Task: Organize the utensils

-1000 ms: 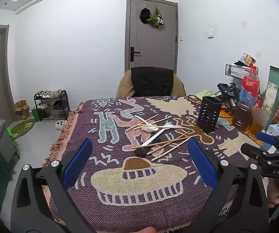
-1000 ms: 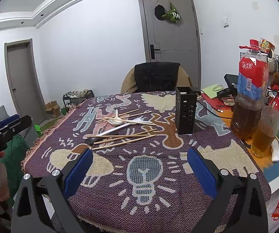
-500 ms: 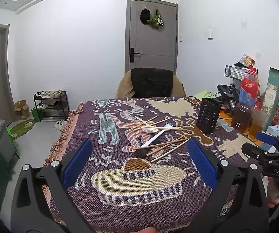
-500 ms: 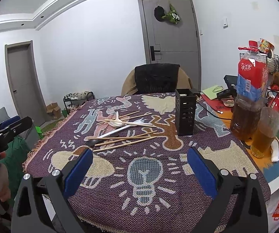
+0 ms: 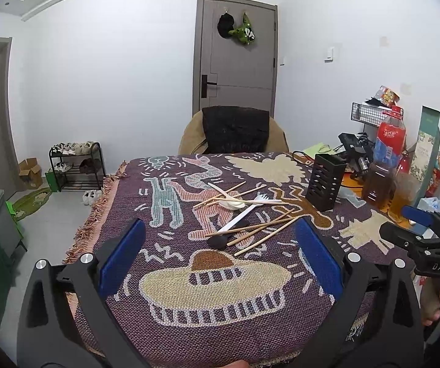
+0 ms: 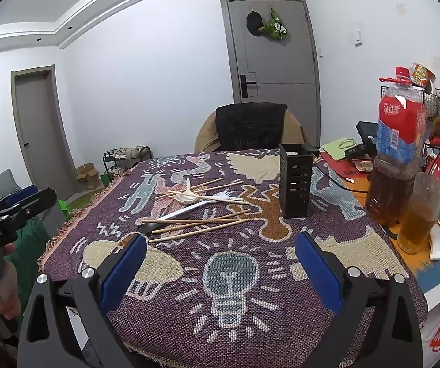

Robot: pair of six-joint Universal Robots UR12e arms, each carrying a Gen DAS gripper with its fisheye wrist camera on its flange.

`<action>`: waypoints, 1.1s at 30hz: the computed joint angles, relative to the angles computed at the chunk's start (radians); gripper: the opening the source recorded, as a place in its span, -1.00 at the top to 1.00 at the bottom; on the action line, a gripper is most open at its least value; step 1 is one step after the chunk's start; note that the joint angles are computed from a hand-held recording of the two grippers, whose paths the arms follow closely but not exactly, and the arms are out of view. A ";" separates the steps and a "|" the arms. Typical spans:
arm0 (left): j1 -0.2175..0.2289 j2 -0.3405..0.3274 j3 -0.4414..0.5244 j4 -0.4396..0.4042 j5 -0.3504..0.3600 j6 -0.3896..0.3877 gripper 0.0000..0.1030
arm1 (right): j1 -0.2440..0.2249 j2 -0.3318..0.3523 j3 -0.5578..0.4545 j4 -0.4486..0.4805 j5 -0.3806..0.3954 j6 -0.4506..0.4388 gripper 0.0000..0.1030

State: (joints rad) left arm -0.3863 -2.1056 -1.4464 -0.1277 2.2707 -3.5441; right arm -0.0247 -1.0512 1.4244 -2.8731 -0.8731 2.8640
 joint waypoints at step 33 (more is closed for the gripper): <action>0.191 -0.025 -0.038 -0.049 -0.511 -0.302 0.13 | 0.080 0.109 -0.186 0.355 -0.020 -0.199 -0.23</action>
State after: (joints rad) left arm -0.1954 -2.1308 -1.4846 -0.1772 1.7601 -3.8462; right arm 0.0557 -0.9421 1.2387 -2.5180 -0.8936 2.6647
